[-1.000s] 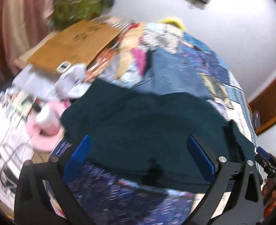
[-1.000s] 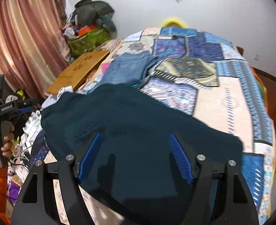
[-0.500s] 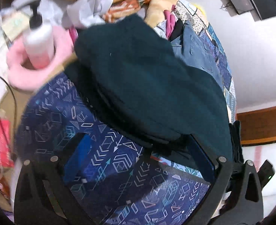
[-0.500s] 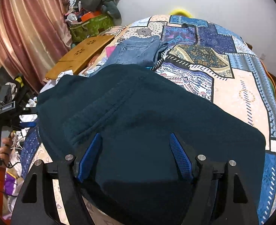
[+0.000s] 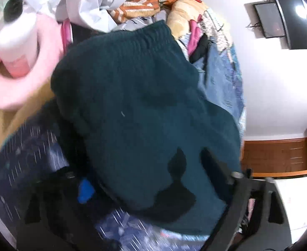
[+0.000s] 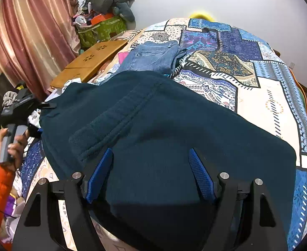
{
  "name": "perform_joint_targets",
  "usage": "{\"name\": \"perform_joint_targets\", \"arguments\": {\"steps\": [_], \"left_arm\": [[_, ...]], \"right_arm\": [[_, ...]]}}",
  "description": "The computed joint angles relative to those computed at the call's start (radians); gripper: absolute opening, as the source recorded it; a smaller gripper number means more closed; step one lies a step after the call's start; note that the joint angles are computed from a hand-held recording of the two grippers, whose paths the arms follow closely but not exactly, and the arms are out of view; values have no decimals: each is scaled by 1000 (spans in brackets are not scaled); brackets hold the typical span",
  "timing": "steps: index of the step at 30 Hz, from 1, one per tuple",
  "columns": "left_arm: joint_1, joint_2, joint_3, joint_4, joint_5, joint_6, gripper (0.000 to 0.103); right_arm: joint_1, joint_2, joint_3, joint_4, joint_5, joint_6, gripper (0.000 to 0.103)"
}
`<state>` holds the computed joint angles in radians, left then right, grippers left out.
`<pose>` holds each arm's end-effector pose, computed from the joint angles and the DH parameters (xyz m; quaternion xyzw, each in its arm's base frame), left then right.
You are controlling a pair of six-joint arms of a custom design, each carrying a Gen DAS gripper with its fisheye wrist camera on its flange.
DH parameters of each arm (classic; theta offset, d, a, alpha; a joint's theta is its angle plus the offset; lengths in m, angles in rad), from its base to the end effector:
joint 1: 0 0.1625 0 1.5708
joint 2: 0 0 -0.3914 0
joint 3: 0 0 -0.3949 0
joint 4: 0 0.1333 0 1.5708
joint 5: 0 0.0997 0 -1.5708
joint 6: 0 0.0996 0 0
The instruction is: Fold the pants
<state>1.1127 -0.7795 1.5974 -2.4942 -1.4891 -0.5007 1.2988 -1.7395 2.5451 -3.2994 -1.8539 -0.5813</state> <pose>-0.1642 -0.6527 0.0612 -0.0234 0.9975 -0.0656 0.0119 0.0091 -0.3599 0.2853 0.0745 -0.8855 0.3490 0.2974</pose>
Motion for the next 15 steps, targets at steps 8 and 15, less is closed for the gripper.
{"name": "perform_joint_targets", "arguments": {"steps": [8, 15], "left_arm": [[-69, 4, 10, -35, 251, 79, 29], [-235, -21, 59, -258, 673, 294, 25]], "right_arm": [[-10, -36, 10, 27, 26, 26, 72], [-87, -209, 60, 86, 67, 49, 72]]}}
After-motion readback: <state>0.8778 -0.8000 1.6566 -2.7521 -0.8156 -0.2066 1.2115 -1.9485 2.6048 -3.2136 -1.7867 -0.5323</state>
